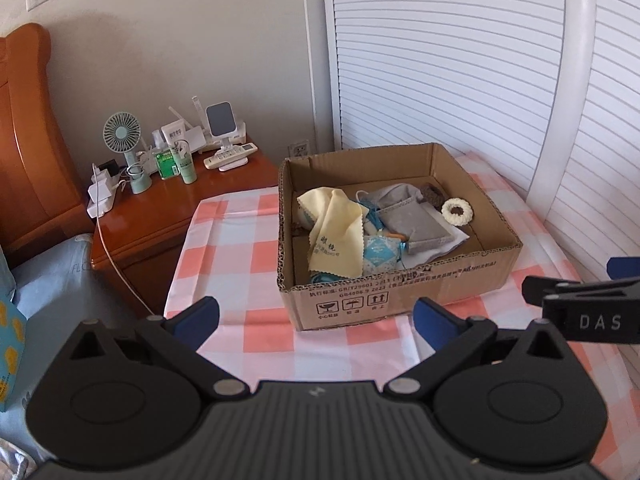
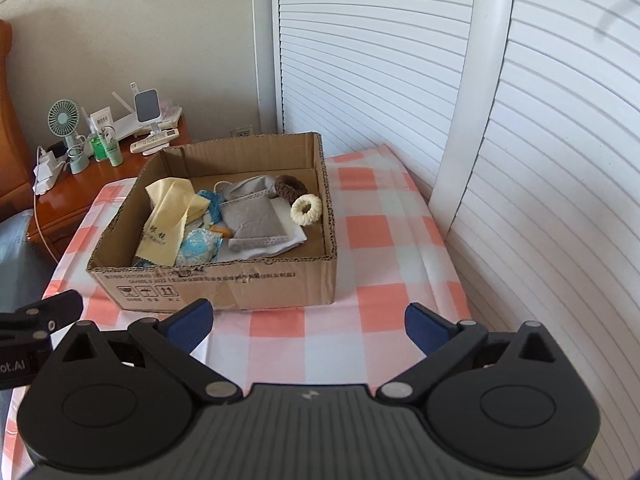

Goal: Organize soft objects

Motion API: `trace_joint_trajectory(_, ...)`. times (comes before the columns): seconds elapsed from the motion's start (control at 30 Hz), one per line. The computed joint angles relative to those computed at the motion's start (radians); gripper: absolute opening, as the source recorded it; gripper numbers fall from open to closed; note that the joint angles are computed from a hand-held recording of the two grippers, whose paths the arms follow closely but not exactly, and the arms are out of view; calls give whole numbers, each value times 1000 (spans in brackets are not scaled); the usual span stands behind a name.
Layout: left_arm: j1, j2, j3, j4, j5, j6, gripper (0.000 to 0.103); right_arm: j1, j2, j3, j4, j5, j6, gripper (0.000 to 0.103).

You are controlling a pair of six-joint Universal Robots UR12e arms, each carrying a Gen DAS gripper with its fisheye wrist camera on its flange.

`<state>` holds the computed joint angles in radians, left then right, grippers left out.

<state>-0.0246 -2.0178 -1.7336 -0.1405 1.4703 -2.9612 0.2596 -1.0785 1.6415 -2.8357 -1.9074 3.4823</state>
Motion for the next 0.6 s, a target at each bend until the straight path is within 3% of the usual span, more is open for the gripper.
trace_joint_trajectory(0.6, -3, 1, 4, -14, 9, -53, 102, 5, -1, -1, -12, 0, -1, 103)
